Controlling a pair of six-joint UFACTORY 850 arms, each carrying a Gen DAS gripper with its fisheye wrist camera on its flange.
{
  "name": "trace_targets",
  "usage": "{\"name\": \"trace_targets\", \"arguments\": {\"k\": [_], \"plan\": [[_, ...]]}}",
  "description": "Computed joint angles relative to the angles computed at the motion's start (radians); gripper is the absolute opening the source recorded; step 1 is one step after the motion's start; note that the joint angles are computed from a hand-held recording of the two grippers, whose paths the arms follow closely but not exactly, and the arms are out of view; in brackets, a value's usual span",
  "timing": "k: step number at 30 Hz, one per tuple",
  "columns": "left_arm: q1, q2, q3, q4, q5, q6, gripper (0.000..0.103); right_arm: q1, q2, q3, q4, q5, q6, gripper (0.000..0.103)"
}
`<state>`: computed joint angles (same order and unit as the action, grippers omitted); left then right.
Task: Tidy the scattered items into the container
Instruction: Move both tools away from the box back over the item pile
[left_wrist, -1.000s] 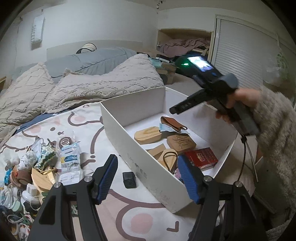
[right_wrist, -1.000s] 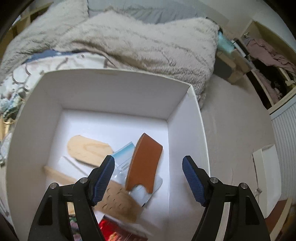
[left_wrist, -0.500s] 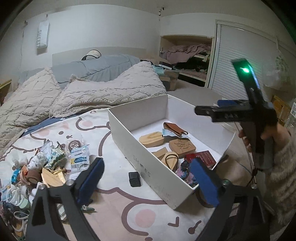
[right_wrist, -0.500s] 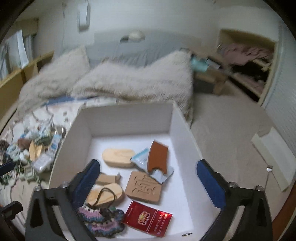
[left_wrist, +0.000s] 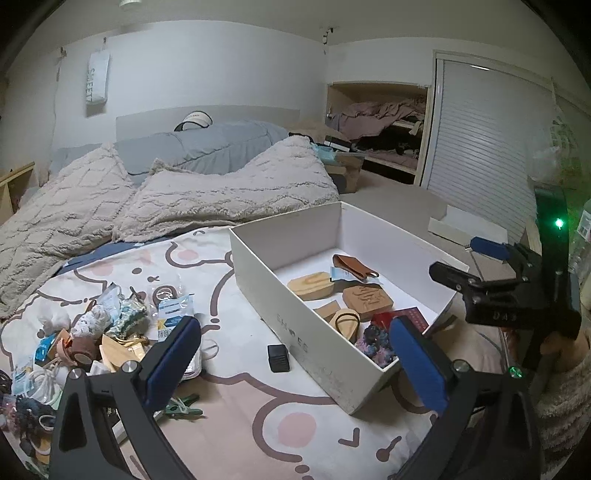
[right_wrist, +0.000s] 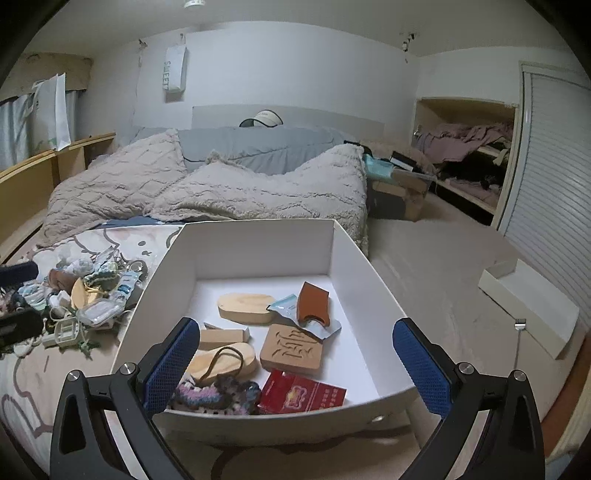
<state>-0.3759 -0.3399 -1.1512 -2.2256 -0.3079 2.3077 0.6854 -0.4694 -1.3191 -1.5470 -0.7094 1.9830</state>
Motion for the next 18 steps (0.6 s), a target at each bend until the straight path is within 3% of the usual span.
{"name": "trace_targets", "arguments": {"k": [18], "plan": [[0.048, 0.064, 0.087, -0.127, -0.023, 0.102, 0.103, 0.052, 0.032, 0.064, -0.078, -0.049, 0.189, 0.103]]}}
